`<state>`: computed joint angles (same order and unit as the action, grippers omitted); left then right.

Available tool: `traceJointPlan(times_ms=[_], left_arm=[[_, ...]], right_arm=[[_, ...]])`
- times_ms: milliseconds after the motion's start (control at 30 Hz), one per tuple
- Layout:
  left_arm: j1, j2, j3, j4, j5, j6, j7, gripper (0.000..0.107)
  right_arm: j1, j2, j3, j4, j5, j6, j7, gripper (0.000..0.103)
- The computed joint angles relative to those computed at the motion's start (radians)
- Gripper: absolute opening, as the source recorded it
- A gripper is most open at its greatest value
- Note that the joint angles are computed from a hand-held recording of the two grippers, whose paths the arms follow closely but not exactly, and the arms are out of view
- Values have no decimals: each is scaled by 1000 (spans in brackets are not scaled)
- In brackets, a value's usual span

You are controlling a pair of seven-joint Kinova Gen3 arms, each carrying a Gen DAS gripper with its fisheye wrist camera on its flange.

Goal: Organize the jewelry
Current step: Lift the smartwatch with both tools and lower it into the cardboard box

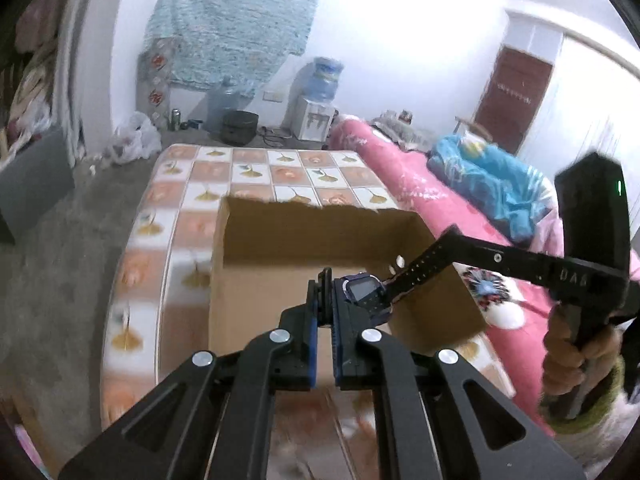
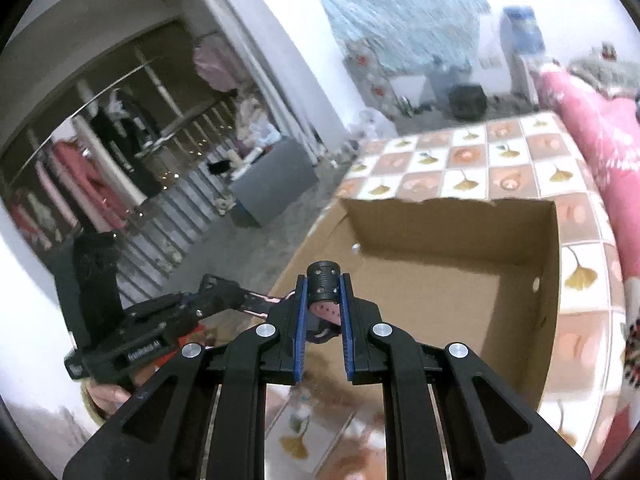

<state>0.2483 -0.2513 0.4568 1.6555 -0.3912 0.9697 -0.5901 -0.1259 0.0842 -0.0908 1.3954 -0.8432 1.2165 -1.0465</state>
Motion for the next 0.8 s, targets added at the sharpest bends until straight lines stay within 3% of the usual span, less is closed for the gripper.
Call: traceJointPlan(times_ms=[100, 167, 267, 367, 467, 633, 800], left_arm=[[-69, 139, -9, -85, 45, 11, -122, 5], [-67, 232, -34, -151, 57, 46, -194, 5], [23, 350, -153, -243, 70, 114, -248, 5], [54, 422, -206, -296, 77, 158, -297, 6], [81, 461, -243, -324, 82, 193, -319, 8], [109, 447, -309, -294, 116, 155, -331, 24], [143, 420, -330, -277, 97, 137, -312, 39]], right_arm=[[-111, 113, 61, -132, 106, 17, -122, 13], [-149, 181, 66, -219, 180, 43, -203, 13], [-141, 272, 4, -326, 300, 64, -301, 13], [-130, 324, -44, -374, 396, 77, -361, 16], [-146, 370, -41, -421, 466, 115, -408, 26], [-125, 359, -54, -399, 490, 94, -403, 26], [-128, 312, -55, -364, 516, 59, -388, 28]])
